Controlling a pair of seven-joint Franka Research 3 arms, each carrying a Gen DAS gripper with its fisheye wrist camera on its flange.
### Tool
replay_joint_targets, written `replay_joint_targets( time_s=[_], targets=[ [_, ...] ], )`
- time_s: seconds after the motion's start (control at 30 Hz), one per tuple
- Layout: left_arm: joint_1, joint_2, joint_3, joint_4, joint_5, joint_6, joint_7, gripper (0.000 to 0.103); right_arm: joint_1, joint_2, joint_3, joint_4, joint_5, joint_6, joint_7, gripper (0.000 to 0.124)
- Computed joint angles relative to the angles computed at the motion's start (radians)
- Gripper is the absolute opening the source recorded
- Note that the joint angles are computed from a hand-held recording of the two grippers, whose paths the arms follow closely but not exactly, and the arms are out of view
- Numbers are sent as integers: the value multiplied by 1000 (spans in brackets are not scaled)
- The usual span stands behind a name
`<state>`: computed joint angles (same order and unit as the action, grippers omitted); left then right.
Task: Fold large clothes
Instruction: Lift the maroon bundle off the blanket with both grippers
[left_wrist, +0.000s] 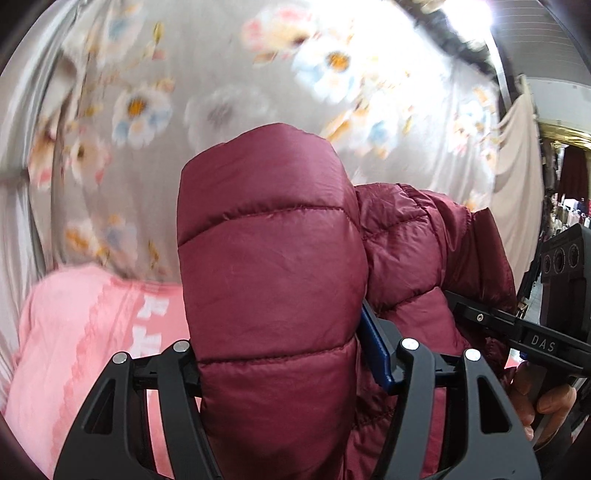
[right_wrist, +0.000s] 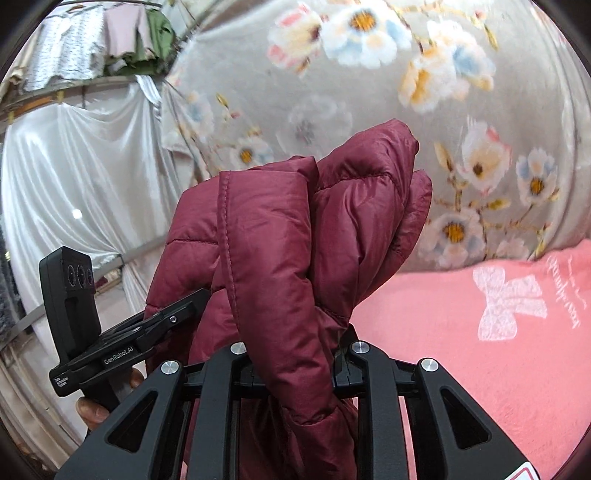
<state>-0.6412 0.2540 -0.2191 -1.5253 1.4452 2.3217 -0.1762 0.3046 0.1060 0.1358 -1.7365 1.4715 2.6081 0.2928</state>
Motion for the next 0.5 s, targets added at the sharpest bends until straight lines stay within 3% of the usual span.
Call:
replay_joint_targets(
  time_s=[0.2,0.5],
  targets=[
    [100,92,36,-1,-181,157,56,60,22,250,22,189,-257,55,268,20],
    [134,288,106,112,-439,250,248,60,40,575,18,481,-565,22,611,20]
  ],
)
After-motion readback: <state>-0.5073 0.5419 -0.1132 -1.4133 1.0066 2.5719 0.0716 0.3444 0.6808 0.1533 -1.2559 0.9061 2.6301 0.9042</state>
